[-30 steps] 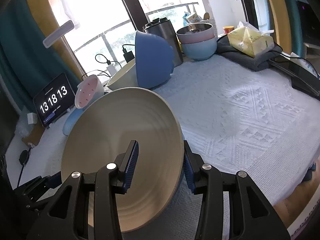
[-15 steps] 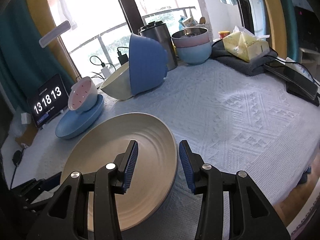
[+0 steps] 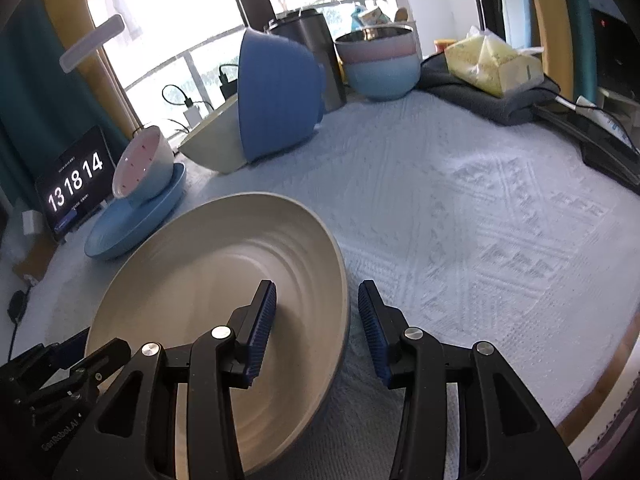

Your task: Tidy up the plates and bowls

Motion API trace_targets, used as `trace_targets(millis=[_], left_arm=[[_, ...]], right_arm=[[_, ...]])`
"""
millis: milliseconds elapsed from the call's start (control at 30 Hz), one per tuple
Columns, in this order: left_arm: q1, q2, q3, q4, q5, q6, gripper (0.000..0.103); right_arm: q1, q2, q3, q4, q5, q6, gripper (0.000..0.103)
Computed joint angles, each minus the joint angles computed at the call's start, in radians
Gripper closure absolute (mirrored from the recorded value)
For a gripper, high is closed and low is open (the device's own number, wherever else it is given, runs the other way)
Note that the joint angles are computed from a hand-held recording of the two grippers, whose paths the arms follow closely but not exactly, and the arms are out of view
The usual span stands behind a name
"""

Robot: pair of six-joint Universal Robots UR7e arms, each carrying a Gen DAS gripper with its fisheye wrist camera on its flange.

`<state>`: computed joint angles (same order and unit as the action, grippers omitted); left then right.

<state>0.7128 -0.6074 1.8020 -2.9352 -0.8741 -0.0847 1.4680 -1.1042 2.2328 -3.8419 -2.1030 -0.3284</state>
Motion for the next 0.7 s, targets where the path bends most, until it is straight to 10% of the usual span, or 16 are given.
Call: trace_targets(millis=[700], left_arm=[[0.044,-0.048,-0.015,-0.069,0.002,0.025,0.056]], right_arm=[[0.055,0.024,-0.043,-0.034,-0.08,-0.05,0.058]])
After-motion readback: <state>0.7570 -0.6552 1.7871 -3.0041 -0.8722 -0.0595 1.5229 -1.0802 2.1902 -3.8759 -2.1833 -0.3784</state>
